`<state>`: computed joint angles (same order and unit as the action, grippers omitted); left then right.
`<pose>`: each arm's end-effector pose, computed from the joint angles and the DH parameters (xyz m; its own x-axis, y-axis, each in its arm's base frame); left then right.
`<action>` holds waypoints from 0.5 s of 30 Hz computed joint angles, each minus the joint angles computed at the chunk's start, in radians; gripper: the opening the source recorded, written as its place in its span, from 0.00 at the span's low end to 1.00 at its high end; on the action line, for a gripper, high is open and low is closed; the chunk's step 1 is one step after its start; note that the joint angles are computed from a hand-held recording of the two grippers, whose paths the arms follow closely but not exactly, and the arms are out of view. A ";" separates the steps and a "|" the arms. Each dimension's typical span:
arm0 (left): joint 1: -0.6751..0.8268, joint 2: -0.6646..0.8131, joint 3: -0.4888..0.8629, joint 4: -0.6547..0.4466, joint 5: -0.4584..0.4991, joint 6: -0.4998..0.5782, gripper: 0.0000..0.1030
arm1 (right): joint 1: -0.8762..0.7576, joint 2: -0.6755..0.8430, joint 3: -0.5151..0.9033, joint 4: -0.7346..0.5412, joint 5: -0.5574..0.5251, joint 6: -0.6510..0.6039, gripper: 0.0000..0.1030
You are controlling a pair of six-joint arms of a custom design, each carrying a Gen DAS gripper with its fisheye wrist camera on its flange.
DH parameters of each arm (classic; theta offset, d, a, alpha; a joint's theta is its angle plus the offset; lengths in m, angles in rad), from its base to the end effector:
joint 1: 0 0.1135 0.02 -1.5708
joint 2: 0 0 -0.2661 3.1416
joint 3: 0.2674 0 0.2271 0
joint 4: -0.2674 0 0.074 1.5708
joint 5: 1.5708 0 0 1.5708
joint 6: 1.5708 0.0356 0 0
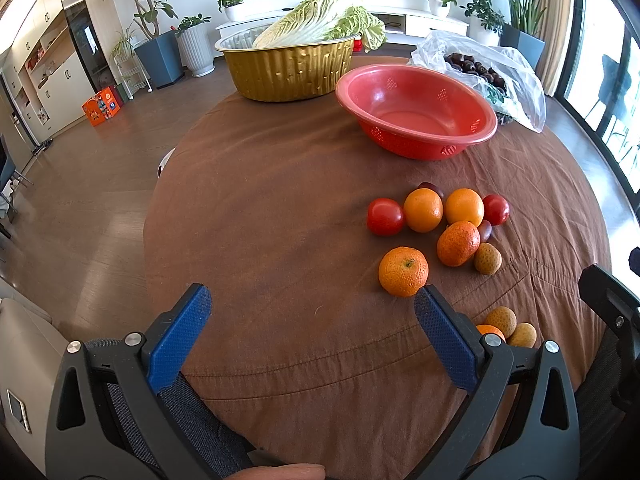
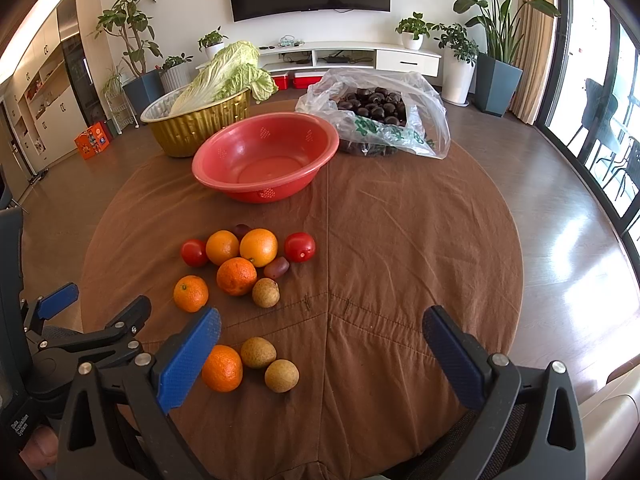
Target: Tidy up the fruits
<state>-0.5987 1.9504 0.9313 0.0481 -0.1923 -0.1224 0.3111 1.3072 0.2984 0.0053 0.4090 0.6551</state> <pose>0.2897 -0.1894 0.1156 -0.7334 0.3553 -0.5795 0.3774 0.9219 0.0877 0.1714 0.0402 0.1271 -0.6838 0.3673 -0.6305 0.4278 0.9018 0.0614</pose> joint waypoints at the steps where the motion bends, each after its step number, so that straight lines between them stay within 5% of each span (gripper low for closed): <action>1: 0.000 0.000 0.000 0.000 0.000 0.000 1.00 | 0.000 -0.001 0.000 -0.001 0.000 -0.001 1.00; 15: 0.002 -0.001 -0.006 0.005 0.001 0.003 1.00 | -0.008 -0.011 0.003 -0.009 -0.005 -0.008 1.00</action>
